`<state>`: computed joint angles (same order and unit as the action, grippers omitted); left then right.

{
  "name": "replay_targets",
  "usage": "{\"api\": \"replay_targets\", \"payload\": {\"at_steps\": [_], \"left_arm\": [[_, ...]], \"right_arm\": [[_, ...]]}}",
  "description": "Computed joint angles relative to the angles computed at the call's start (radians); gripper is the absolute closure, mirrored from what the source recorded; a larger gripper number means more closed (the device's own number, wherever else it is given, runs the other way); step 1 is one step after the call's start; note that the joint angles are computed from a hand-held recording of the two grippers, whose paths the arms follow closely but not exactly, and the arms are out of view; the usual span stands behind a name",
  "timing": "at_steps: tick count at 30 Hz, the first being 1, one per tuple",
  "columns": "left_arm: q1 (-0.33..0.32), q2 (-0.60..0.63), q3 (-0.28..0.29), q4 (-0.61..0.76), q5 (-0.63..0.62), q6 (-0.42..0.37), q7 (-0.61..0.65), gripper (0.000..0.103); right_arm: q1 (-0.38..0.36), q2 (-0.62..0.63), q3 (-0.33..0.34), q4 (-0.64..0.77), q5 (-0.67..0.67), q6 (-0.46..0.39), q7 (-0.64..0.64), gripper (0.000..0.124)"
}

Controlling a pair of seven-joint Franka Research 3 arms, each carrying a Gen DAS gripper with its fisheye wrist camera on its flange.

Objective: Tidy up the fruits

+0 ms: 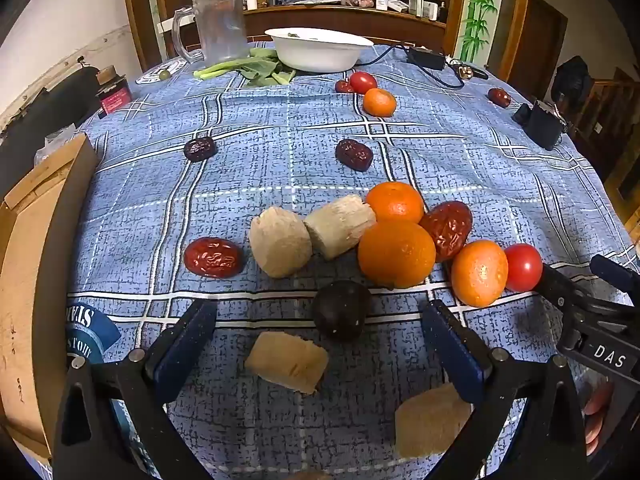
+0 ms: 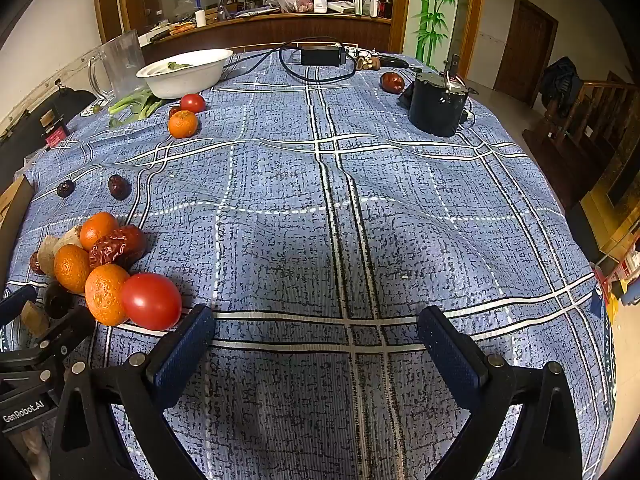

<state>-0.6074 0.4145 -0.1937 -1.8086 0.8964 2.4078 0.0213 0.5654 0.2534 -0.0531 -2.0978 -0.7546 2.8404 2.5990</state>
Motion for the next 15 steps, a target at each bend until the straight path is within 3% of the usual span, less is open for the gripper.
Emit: {"api": "replay_targets", "payload": {"at_steps": [8, 15], "left_arm": [[-0.005, 0.001, -0.001, 0.004, -0.009, -0.019, -0.009, 0.0], [0.018, -0.001, -0.015, 0.002, -0.064, -0.002, 0.066, 0.0]], "right_arm": [[-0.001, -0.002, -0.003, -0.002, 0.003, 0.002, -0.001, 0.022], [0.003, 0.004, -0.001, 0.01, 0.0, -0.018, 0.021, 0.022]]}}
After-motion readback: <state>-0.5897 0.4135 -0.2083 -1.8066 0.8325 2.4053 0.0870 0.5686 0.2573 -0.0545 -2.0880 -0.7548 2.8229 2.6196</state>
